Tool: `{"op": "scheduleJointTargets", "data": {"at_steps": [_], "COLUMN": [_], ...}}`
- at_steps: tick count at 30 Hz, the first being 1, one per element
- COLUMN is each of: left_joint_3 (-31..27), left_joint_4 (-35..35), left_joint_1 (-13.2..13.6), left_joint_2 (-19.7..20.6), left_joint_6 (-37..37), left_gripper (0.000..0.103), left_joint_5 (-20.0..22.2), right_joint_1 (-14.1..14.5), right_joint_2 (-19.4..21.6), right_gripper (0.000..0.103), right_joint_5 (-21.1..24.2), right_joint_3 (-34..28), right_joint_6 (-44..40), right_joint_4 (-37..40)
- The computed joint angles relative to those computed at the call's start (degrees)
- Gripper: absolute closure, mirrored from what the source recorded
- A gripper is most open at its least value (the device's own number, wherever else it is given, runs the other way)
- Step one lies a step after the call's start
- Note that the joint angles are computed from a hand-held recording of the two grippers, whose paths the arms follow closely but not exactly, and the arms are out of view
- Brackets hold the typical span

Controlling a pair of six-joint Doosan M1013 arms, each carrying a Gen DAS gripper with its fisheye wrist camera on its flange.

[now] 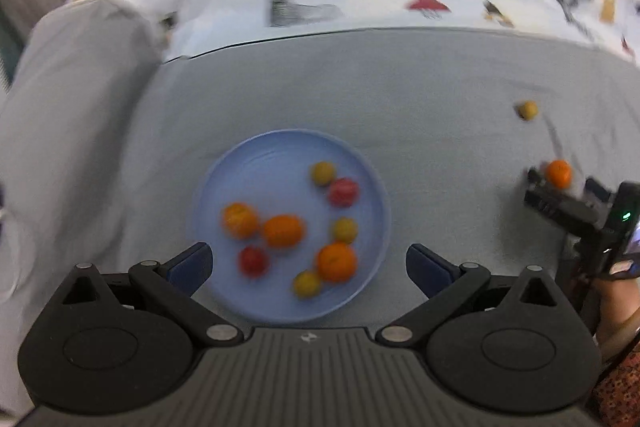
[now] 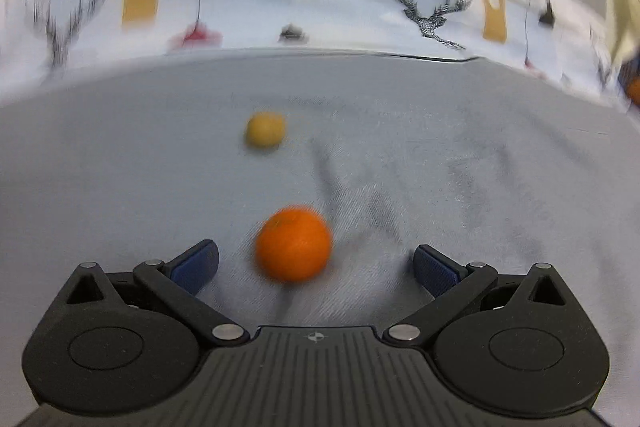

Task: Organize fruits
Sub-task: 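Move both open tools toward the last yellow plum and orange, then grasp the yellow plum with the left tool while the right tool grasps the orange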

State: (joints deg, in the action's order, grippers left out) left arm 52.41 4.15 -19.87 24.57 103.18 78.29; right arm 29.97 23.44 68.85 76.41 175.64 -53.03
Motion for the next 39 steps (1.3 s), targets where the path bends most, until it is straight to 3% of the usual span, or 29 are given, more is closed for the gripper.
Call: {"op": "scheduleJointTargets", "data": {"at_steps": [2, 6, 11, 16, 19, 23, 25, 26, 27, 29, 30, 31, 33, 35, 39], "left_joint_3": [-0.8, -0.5, -0.5, -3.0, -3.5, -6.5, -7.2, -7.3, -7.5, -7.7, -7.0, -5.9, -5.6, -6.1, -6.0], "left_joint_4": [0.0, -3.3, -5.9, -9.2, -11.9, -13.8, -14.4, -14.9, -15.7, -16.1, -14.9, -13.4, -12.0, -12.8, -12.5], "left_joint_1": [-1.7, -4.2, -7.8, -10.5, -10.9, -10.7, -10.6, -10.7, -10.7, -10.9, -11.3, -11.7, -11.9, -11.5, -10.5], "left_joint_2": [1.3, 3.1, 6.6, 11.2, 12.5, 14.7, 15.0, 15.0, 14.9, 14.7, 14.2, 13.5, 12.8, 12.3, 9.6], "left_joint_6": [1.8, 3.1, 5.3, 9.2, 12.4, 11.9, 12.1, 13.7, 15.4, 19.5, 20.6, 21.2, 20.7, 19.5, 18.7], "left_gripper": [0.0, 0.0, 0.0, 0.0, 0.0, 0.001, 0.011, 0.023, 0.044, 0.074, 0.074, 0.074, 0.074, 0.074, 0.074], "left_joint_5": [-0.7, -5.2, -11.1, -11.3, -13.7, -12.1, -12.7, -12.8, -12.6, -11.8, -12.4, -13.3, -12.2, -10.4, -9.2], "right_joint_1": [-0.3, -1.1, -2.1, -3.0, -2.8, -2.6, -2.7, -2.7, -2.7, -2.4, -2.2, -2.1, -2.4, -2.7, -1.6], "right_joint_2": [-0.8, -4.4, -5.1, -6.1, -6.7, -6.5, -6.3, -6.2, -6.2, -5.9, -5.8, -5.6, -5.4, -6.4, -6.4], "right_gripper": [0.001, 0.001, 0.001, 0.001, 0.001, 0.001, 0.002, 0.004, 0.006, 0.028, 0.039, 0.068, 0.067, 0.067, 0.067], "right_joint_5": [2.1, 1.3, 0.4, 0.9, 1.9, 2.6, 3.6, 3.9, 4.0, 4.3, 4.1, 4.0, 4.5, 3.5, 8.7], "right_joint_3": [1.5, 8.2, 9.1, 9.6, 10.0, 10.0, 9.4, 9.0, 8.8, 8.1, 7.7, 7.2, 6.0, 6.7, 6.2], "right_joint_6": [1.5, 12.4, 9.7, 7.7, 7.3, 7.1, 6.9, 6.9, 7.0, 6.6, 6.0, 4.9, 3.0, 7.0, 11.7], "right_joint_4": [-2.1, -4.7, -4.1, -2.0, -1.1, -1.4, -0.6, 0.0, 0.2, 0.2, 0.1, 0.1, 1.6, 0.5, -7.4]}}
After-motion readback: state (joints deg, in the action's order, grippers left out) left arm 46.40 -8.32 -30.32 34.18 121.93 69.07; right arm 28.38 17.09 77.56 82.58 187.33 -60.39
